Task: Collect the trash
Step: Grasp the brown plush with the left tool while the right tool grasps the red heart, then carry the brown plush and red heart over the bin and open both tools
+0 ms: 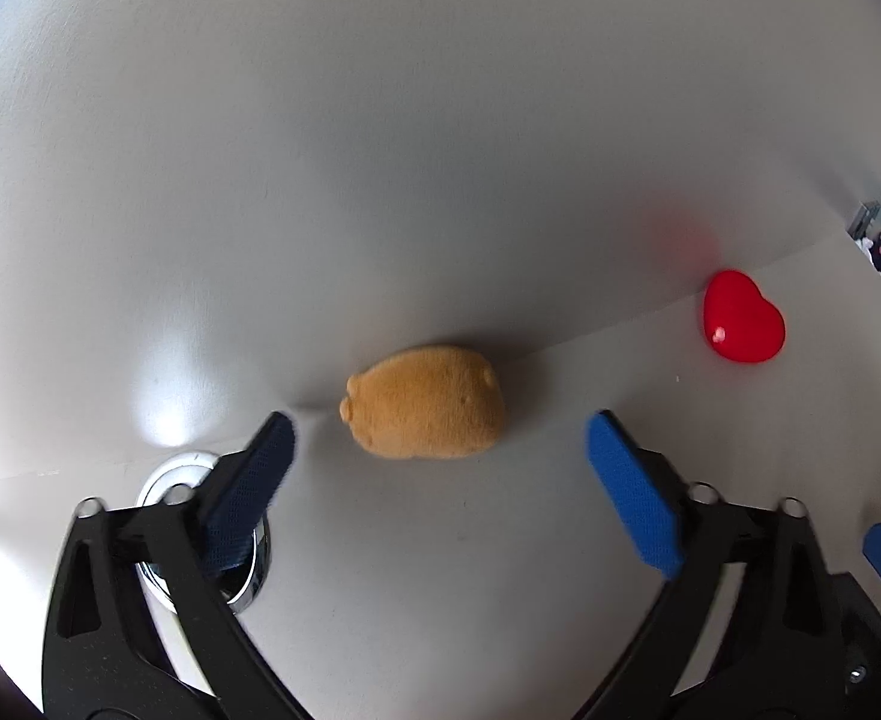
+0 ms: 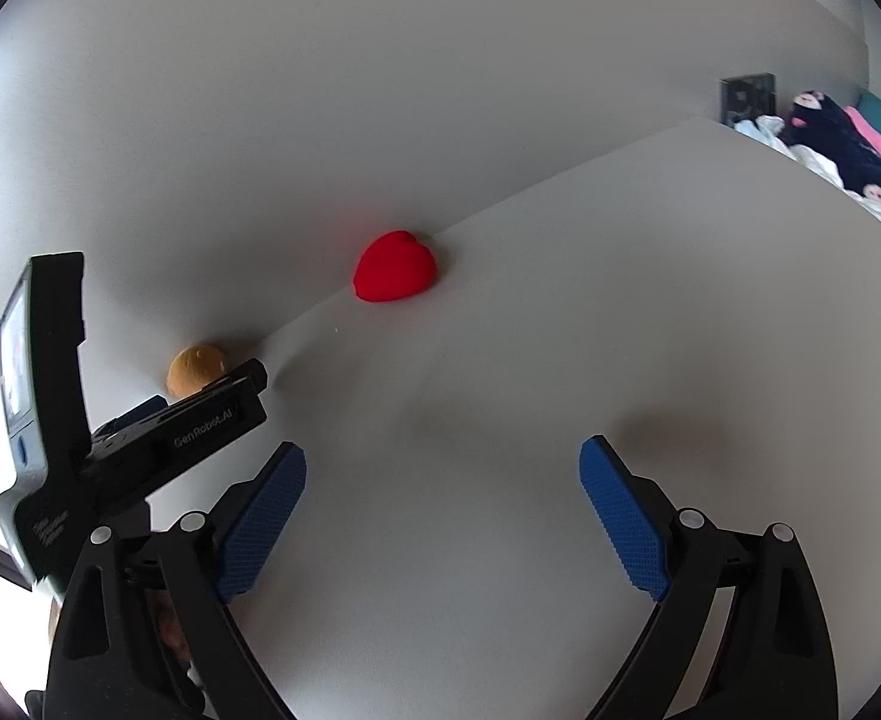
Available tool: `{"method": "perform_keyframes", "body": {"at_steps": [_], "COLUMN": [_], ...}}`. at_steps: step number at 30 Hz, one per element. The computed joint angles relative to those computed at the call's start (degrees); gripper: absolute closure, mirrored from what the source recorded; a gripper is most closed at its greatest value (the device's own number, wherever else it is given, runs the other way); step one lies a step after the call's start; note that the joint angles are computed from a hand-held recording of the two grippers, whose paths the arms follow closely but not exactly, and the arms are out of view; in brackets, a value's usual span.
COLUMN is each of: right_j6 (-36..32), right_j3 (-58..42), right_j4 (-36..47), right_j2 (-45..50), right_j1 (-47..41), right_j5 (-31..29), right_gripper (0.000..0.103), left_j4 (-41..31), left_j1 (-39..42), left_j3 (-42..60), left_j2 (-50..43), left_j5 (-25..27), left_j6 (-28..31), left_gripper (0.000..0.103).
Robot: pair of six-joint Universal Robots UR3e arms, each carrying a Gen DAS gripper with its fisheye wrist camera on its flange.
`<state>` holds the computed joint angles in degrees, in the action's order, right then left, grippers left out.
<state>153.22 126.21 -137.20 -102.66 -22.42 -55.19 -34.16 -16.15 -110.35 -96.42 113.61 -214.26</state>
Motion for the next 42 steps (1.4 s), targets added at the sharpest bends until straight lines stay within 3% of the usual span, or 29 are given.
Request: {"method": "perform_keyframes", "body": {"at_steps": [4,6,7,19,21,22,23,28,36,42], "right_j6": [2.72,4.04,4.53,8.87,8.85,8.72,8.55,7.75,4.49,1.34], "right_j3": [-3.93,-6.04,-7.27,-28.19,-29.54,-29.73,-29.72,-27.31,-18.18,-14.32], "right_j4": [-5.03,-7.54,-8.60,-10.95,-12.07,-12.92,-14.03,-14.75,-10.61,-2.84], "right_j2": [6.77,10.09,11.69,30.48,31.78,32.14,32.39,30.22,19.25,8.82], "right_j1": [4.21,6.18,7.13,19.34,21.36,22.16,23.07,23.51,16.66,11.68], "right_j5": [-2.32,-4.02,-4.81,-14.05,-17.00,-18.39,-20.25,-23.02,-17.75,-13.65], "right_gripper": [0.010,0.010,0.010,0.029,0.038,0.052,0.054,0.055,0.055,0.055], "left_j4": [-0.96,-1.16,-1.53,0.13,0.14,0.10,0.03,-0.03,-1.95,-8.43], "left_j1": [-0.32,-0.66,-1.22,0.25,0.44,0.56,0.63,1.35,0.19,-3.50], "left_j3": [0.16,-0.65,-0.12,-4.37,-4.79,-5.03,-5.19,-5.41,-3.92,-2.43], "left_j2": [0.40,1.46,1.14,5.91,6.51,6.89,7.18,7.82,7.80,12.31], "left_j5": [-0.03,1.09,1.74,-0.30,-0.50,-0.63,-0.71,-1.37,-1.32,-1.70], "left_j6": [-0.49,-1.71,-2.63,-1.69,-1.51,-1.31,-1.14,0.49,2.39,-0.37], "left_gripper": [0.027,0.043,0.056,0.057,0.057,0.057,0.057,0.057,0.057,0.057]}}
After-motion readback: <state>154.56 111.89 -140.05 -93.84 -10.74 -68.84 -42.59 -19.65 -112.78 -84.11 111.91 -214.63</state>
